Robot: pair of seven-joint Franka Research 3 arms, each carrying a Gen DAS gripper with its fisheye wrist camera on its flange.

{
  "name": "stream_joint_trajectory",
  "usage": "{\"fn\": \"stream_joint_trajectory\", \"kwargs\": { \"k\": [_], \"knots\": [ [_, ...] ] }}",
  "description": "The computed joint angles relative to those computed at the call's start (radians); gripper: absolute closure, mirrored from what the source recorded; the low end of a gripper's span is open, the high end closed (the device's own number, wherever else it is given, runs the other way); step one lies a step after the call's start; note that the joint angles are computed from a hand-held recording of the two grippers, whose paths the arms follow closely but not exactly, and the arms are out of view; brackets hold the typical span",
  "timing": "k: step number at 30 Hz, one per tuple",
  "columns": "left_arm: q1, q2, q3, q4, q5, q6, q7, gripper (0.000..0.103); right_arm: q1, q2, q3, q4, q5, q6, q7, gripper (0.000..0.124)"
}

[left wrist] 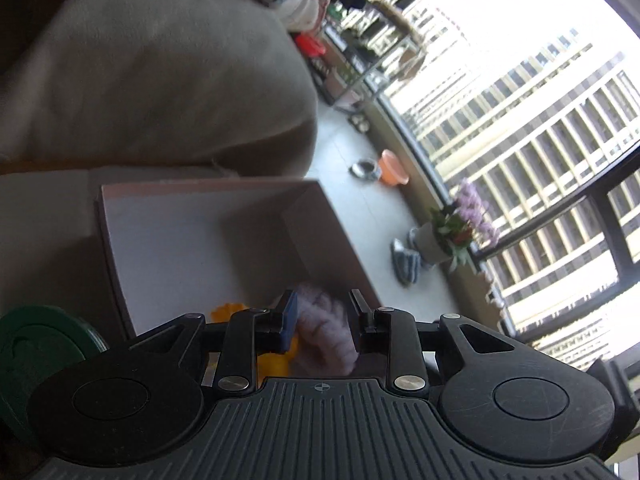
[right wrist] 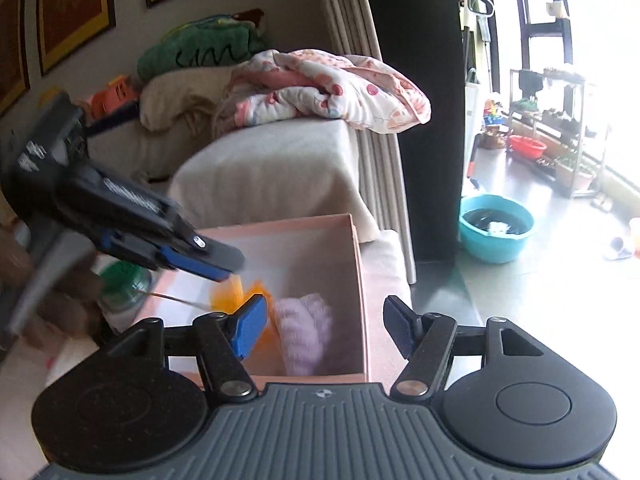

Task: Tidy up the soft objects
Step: 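Carry both items over the pink box and open both tools to drop them, then move both tools back from the box toward the items on the table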

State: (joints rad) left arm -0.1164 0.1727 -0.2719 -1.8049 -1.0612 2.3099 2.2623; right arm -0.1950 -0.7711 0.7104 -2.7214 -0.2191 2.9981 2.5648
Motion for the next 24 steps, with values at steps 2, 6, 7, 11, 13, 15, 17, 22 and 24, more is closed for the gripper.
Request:
{"fn": "stream_joint_trajectory", "kwargs": {
  "k": [2, 6, 7, 11, 13, 15, 17, 22, 24],
  "knots": [
    [0.032, -0.016, -0.006, -0.007, -0.191, 0.017, 0.128, 0.073, -0.030, -0.029, 0.048, 0.008, -0.008, -0.022, 0.030, 0.059],
    [0.028, -0.125, 0.031, -0.066, -0.276, 0.071, 0.289, 0.073, -0.041, -0.040, 0.081, 0.025, -0.032, -0.039, 0.058, 0.058],
    [0.025, -0.157, 0.046, -0.091, -0.271, 0.089, 0.320, 0.073, -0.032, -0.038, 0.079, 0.026, -0.040, -0.036, 0.053, 0.056],
    [0.019, -0.285, 0.116, -0.215, -0.214, 0.153, 0.361, 0.073, -0.005, 0.067, 0.051, 0.090, -0.085, -0.026, -0.051, 0.055],
    [0.013, -0.347, 0.151, -0.293, -0.204, 0.176, 0.366, 0.073, 0.072, 0.222, -0.033, 0.167, -0.085, -0.056, -0.161, 0.056],
    [0.016, -0.382, 0.196, -0.357, -0.211, 0.167, 0.394, 0.073, 0.146, 0.373, -0.109, 0.269, -0.072, -0.125, -0.244, 0.056],
    [0.020, -0.436, 0.226, -0.435, -0.212, 0.200, 0.425, 0.073, 0.169, 0.494, -0.137, 0.378, -0.087, -0.221, -0.278, 0.057],
    [0.049, -0.465, 0.277, -0.530, -0.142, 0.357, 0.423, 0.073, 0.116, 0.706, -0.077, 0.631, -0.430, -0.513, 0.005, 0.063],
    [0.061, -0.439, 0.296, -0.538, -0.111, 0.417, 0.387, 0.073, 0.134, 0.734, -0.089, 0.673, -0.507, -0.587, 0.099, 0.063]
  ]
}}
